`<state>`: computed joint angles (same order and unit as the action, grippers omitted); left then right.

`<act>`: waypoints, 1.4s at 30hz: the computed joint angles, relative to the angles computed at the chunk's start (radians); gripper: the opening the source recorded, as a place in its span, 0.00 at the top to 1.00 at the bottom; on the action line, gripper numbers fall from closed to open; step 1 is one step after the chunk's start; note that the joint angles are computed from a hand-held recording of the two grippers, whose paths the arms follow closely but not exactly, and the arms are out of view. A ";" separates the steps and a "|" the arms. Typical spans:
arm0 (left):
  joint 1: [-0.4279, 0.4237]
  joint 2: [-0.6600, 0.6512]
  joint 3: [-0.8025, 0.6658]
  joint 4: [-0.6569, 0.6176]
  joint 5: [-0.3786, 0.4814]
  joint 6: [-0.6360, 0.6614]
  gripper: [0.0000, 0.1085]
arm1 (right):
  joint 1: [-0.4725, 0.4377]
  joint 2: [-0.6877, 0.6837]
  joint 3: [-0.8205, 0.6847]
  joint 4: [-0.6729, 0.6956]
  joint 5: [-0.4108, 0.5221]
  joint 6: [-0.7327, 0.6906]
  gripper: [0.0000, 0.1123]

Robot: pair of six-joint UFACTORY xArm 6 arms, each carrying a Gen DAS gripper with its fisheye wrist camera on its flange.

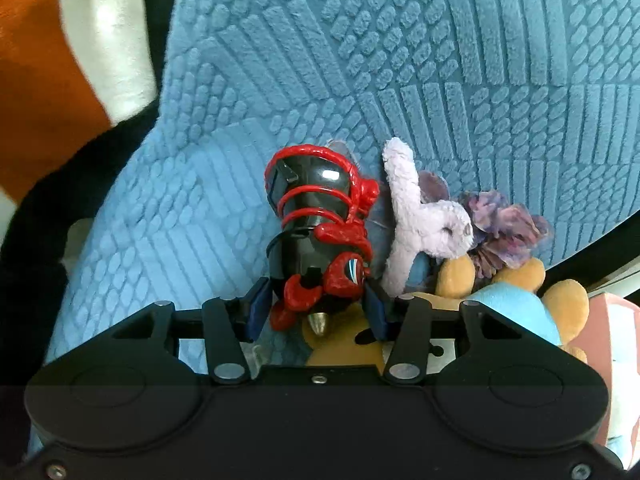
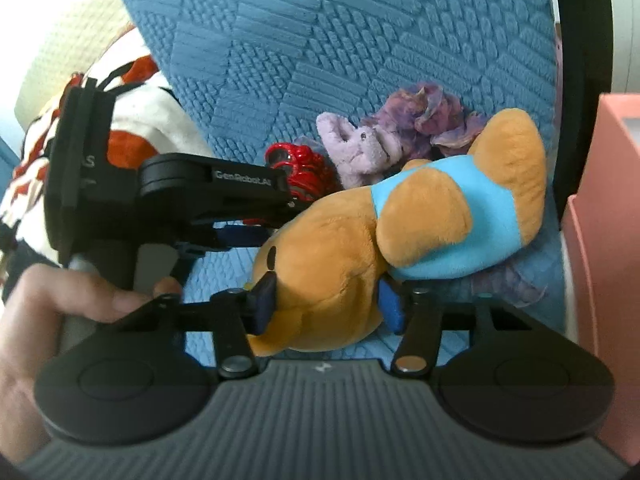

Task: Organize objects
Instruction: 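Grasp the brown bear with the right tool while left tool grasps the red-black toy, then lift the bear with the right tool while left tool lifts the red-black toy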

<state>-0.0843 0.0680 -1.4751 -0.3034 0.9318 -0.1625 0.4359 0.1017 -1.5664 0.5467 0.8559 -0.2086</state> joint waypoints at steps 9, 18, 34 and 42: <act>0.020 -0.157 0.117 -0.015 0.041 0.039 0.58 | 0.010 -0.125 0.102 -0.099 0.030 -0.021 0.53; 0.047 -0.297 0.196 -0.042 0.097 0.033 0.59 | 0.007 -0.284 0.244 -0.204 0.020 -0.064 0.55; -0.058 -0.498 0.338 0.105 0.087 -0.031 0.60 | 0.018 -0.501 0.460 -0.321 -0.072 -0.048 0.59; -0.079 -0.358 0.238 0.135 0.003 0.012 0.62 | -0.006 -0.471 0.435 -0.291 -0.085 0.124 0.56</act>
